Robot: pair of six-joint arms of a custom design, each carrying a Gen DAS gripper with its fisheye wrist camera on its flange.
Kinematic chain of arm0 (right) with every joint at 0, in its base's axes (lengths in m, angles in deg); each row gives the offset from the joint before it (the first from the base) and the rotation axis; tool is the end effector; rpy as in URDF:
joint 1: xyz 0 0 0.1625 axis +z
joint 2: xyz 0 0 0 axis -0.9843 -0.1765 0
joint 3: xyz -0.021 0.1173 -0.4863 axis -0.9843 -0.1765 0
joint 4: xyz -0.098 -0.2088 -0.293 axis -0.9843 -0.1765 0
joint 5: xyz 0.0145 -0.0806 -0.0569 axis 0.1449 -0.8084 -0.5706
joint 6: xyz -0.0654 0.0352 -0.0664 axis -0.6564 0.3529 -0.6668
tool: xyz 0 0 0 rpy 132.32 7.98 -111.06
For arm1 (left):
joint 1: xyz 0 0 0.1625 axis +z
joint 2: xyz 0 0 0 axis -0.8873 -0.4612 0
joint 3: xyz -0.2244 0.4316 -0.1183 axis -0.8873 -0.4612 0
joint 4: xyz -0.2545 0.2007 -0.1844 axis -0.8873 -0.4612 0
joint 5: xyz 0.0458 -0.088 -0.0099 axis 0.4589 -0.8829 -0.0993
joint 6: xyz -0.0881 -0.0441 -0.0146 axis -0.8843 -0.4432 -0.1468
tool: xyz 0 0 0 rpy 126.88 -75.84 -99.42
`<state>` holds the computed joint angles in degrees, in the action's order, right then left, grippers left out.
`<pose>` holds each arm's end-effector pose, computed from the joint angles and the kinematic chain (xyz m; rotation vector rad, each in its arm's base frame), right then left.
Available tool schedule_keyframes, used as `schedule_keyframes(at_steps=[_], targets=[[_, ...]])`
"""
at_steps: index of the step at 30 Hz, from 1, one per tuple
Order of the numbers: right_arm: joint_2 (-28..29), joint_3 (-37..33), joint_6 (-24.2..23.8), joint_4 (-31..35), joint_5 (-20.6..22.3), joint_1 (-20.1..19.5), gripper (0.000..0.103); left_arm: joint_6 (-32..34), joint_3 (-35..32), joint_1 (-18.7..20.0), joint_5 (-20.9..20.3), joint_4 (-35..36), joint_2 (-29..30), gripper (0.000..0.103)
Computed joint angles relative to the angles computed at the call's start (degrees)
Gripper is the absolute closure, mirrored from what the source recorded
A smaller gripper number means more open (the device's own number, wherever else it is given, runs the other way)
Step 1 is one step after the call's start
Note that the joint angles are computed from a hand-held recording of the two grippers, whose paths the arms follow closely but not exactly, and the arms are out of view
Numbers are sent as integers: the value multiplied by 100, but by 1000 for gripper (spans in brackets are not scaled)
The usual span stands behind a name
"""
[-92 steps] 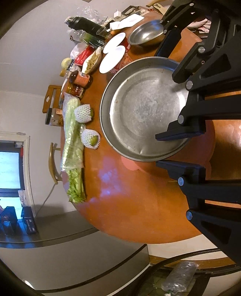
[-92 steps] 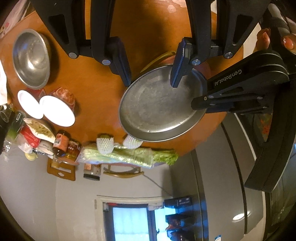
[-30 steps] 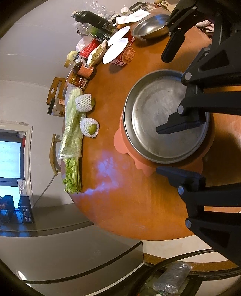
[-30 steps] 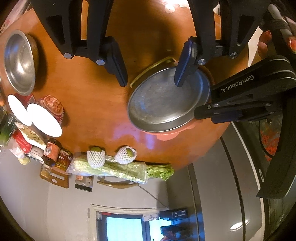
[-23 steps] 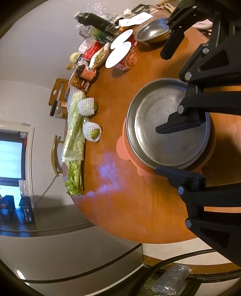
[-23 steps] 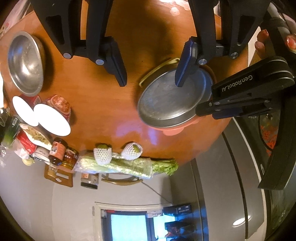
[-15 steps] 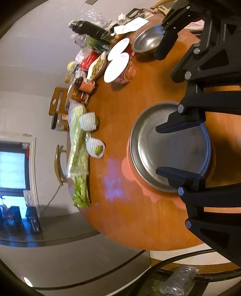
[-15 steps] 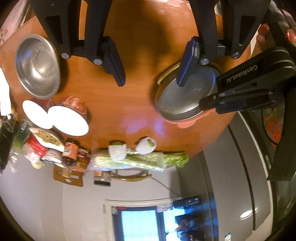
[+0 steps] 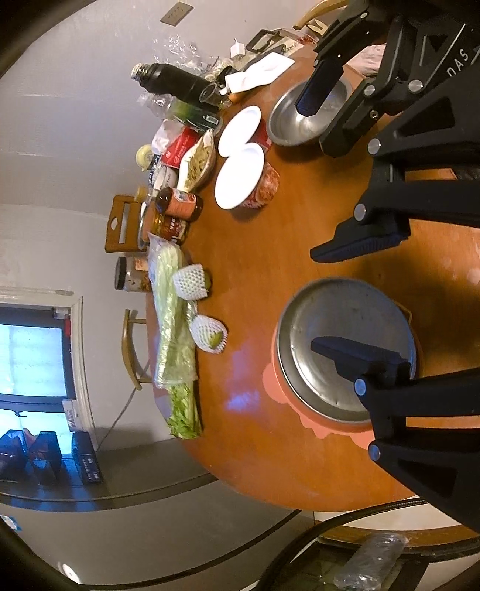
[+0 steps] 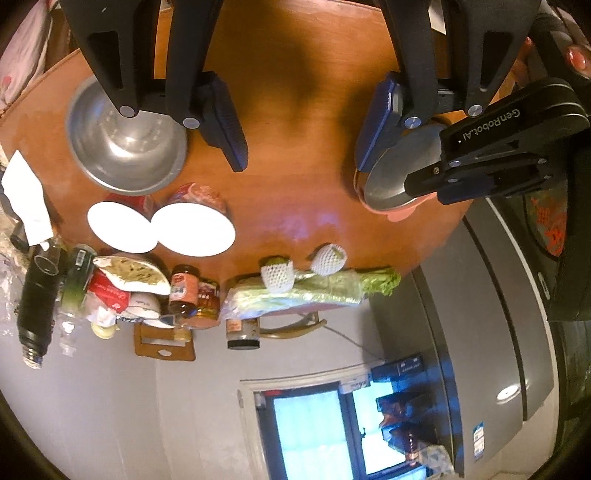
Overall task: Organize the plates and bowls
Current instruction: 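Lower the grey pan onto the pink bear plate and open the left tool, then move the left tool to the steel bowl and grasp its rim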
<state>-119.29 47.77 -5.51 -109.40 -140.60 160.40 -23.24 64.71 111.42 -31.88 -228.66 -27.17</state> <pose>0.0192 -0.7361 0.2104 1.1186 -2.5097 0.7914 -0.3013 -0.6868 -0.0559 0.0210 2.1263 -1.0538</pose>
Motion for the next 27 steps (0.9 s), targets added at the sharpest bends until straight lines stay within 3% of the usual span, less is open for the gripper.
schedule_keyframes(at_steps=[15,27], targets=[[-439,23,128,-34,452,-264,39,159,-491,-299,41,202,215,59],[-589,-368,476,-71,555,-575,37,201,-1263,-390,-92,823,528,59]])
